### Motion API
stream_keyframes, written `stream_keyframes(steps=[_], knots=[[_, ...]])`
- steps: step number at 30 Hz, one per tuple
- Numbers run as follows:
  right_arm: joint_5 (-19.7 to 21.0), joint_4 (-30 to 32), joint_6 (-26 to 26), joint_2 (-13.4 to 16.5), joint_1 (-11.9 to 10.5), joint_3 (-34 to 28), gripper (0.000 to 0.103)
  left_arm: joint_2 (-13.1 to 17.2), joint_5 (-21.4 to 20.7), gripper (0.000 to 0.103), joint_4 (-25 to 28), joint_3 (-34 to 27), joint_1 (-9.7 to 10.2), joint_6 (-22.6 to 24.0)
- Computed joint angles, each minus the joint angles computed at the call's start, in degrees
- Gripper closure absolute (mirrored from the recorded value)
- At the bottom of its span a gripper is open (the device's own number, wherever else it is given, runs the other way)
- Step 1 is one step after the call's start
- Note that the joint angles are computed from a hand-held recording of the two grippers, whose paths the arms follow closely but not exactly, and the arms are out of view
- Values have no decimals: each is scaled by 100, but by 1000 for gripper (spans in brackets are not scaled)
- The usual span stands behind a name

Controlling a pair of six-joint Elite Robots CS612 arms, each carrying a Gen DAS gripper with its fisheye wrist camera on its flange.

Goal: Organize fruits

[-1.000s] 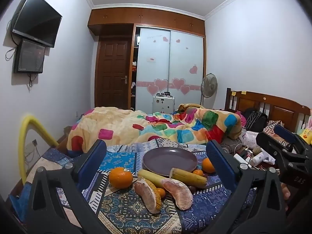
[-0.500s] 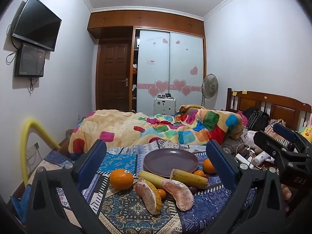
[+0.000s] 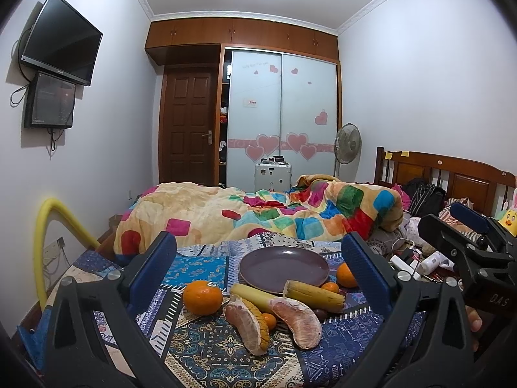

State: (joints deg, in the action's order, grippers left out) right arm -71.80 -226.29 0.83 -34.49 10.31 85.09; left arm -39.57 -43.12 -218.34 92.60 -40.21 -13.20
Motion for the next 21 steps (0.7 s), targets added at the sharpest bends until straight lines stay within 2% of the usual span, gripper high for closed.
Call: stream_keyframes(steps=[21], knots=[[84,47,79,7,6,-43,0,-2,-15,0,-58,14,23,-18]])
